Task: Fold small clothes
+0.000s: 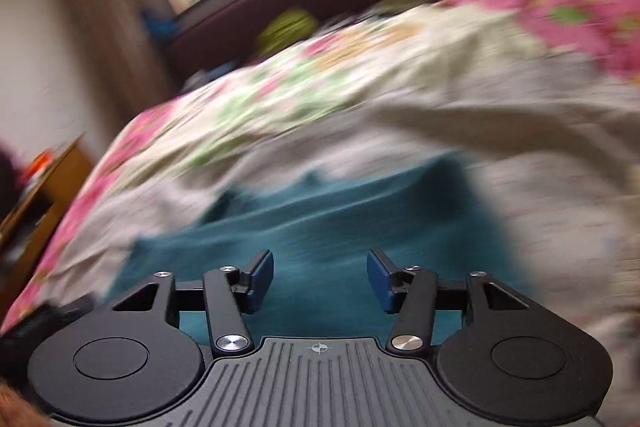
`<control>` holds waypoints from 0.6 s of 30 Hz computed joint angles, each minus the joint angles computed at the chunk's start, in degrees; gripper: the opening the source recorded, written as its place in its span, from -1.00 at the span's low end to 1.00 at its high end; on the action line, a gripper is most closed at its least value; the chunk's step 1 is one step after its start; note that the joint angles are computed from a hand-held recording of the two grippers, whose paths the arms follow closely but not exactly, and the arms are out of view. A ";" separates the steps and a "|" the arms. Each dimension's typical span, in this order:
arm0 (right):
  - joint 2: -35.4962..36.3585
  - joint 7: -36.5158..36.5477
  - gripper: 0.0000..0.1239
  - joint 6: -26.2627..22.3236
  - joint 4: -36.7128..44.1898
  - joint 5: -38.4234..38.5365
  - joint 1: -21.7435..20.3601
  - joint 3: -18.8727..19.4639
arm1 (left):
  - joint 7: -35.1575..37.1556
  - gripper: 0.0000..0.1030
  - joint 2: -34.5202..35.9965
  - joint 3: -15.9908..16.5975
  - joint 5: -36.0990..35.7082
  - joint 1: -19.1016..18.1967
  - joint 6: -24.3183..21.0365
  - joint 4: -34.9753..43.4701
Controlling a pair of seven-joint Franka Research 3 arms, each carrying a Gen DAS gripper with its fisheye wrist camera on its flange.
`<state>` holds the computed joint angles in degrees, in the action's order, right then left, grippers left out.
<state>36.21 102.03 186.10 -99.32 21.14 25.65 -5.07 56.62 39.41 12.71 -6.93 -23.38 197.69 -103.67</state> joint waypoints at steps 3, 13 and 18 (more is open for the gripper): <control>7.19 1.81 -0.13 -5.30 10.40 -2.27 5.41 -6.52 | 3.24 0.83 2.09 7.18 -3.90 -7.95 2.27 -0.83; 17.11 16.89 -0.87 -18.29 24.44 -14.55 12.92 -18.21 | 9.78 0.84 4.68 1.08 -5.71 -2.51 6.14 -0.58; 13.68 22.10 -0.90 -11.57 19.61 -16.60 13.45 -18.54 | 9.89 0.85 3.69 -3.61 -3.68 2.02 7.99 -1.38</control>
